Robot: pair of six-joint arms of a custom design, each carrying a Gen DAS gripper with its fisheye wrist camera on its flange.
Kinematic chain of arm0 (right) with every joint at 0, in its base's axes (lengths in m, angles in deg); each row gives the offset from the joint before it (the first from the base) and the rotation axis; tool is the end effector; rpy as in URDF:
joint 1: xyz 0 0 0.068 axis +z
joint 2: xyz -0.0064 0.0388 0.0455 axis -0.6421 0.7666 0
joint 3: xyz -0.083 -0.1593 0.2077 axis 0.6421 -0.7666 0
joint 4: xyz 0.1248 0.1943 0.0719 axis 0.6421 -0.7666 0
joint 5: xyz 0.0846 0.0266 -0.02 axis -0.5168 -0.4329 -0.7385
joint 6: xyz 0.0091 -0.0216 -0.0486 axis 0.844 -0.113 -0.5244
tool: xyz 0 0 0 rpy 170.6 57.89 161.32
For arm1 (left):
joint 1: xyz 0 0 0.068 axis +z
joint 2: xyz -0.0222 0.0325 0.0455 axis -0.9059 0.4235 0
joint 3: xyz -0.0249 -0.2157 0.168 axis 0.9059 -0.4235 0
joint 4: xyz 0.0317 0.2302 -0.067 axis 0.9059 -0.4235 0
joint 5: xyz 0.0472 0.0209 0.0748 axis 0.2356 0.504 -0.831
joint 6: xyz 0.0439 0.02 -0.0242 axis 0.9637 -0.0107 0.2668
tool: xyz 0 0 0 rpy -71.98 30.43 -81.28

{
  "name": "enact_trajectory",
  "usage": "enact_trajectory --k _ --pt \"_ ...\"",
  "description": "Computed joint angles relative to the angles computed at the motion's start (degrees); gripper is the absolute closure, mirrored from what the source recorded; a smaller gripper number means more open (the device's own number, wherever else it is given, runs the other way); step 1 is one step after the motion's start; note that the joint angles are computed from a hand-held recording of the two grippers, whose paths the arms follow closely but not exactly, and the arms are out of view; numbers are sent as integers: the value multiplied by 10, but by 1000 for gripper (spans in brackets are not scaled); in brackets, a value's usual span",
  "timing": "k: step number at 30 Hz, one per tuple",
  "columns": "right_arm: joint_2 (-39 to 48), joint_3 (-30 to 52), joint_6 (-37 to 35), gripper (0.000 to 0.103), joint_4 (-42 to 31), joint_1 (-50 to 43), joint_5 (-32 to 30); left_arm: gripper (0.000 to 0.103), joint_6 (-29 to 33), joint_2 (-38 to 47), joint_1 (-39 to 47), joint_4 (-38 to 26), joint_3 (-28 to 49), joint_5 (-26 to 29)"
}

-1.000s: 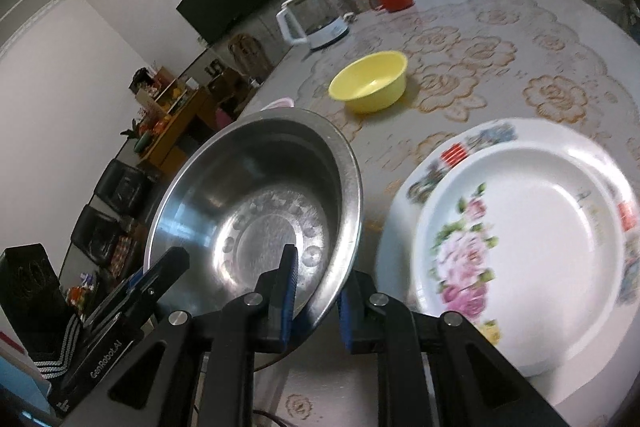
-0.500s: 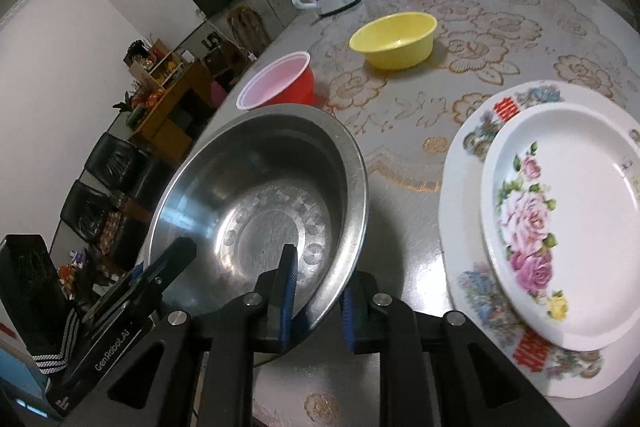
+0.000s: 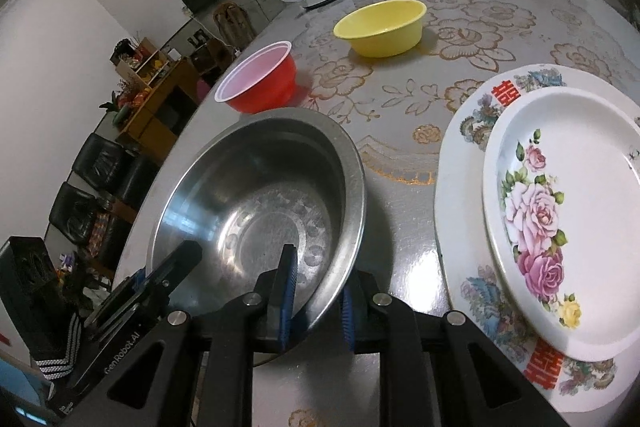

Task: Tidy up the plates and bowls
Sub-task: 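Lift the steel basin with the left gripper and carry it toward the plate stack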

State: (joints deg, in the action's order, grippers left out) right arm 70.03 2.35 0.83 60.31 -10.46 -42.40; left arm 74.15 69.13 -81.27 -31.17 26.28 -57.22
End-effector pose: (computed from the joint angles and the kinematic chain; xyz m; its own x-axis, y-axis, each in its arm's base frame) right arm 0.3293 0.1886 0.0801 -0.8466 0.2037 -0.4916 -0.0267 0.9064 0.4215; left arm 0.2914 -0.0881 0.0950 -0.6835 -0.0614 -0.7273 0.1663 0.9571 -0.2372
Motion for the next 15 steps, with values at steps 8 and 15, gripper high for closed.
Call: enact_trajectory --k 8,15 --pt "-8 -4 0 82 -1 7 7 72 1 13 -2 -2 8 -7" --pt "-11 -8 8 82 -1 5 3 72 0 19 -8 1 10 -9"
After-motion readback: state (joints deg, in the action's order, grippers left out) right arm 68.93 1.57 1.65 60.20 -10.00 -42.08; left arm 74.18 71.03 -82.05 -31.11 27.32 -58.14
